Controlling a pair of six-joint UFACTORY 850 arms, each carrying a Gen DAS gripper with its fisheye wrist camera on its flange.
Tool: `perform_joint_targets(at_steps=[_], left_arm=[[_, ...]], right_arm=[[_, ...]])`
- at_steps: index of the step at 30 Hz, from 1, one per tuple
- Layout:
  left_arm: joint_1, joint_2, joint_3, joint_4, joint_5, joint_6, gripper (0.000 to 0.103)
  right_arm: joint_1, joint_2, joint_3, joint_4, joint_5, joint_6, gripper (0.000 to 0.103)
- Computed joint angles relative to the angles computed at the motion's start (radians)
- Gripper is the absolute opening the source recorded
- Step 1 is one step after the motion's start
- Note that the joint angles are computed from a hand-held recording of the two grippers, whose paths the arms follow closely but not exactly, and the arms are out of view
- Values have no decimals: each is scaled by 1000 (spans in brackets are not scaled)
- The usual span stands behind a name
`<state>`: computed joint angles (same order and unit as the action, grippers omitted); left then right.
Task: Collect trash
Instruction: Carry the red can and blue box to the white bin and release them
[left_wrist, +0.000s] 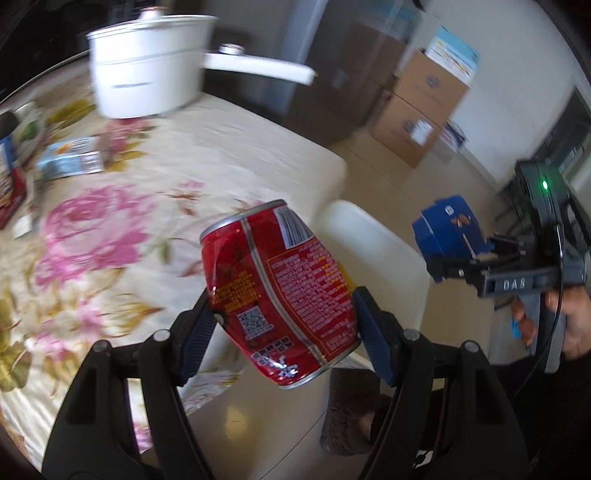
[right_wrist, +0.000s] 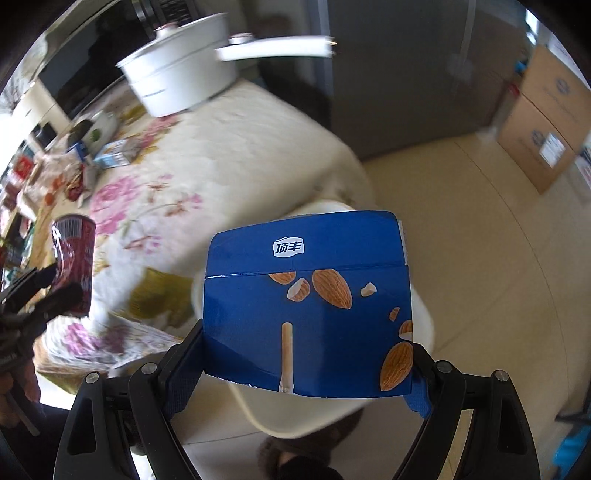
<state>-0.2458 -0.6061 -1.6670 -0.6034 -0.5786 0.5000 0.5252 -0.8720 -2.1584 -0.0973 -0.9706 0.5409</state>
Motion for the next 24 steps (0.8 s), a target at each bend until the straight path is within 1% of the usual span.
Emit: perform_joint_targets(at_steps=[3,5,11,14,17,19,20,21,22,24], left_arm=[[-30,-35,-37,26,-22,-5,73],[-50,-68,-68,40,-30,-6,73],[-104,-147,-154,102,-58,-50,73],[-115,-172,-181,150,-45,-77,73],[-116,-188,-195,154,-36,-69,73],[-124,-184,-184,197,-3,-102,74],[-129,-184,-183,260,11,-154,83],[-135,-188,-188,300,12,-190,97],[-134,-183,-184,323,17,-212,99],[-125,-172,-180,292,12,-193,99]], right_arm=[[-18,48,96,2,25,13,90],[-27,67,138,4,30,16,90],[-49,112,228,-2,42,33,91],[-58,130,259,-3,52,45,91],[-65,144,287,1,64,48,91],[-67,147,294,2,63,48,91],[-67,146,293,2,61,48,91],[-67,145,293,1,59,49,91],[-66,144,291,1,57,51,91],[-66,141,287,1,55,49,91]])
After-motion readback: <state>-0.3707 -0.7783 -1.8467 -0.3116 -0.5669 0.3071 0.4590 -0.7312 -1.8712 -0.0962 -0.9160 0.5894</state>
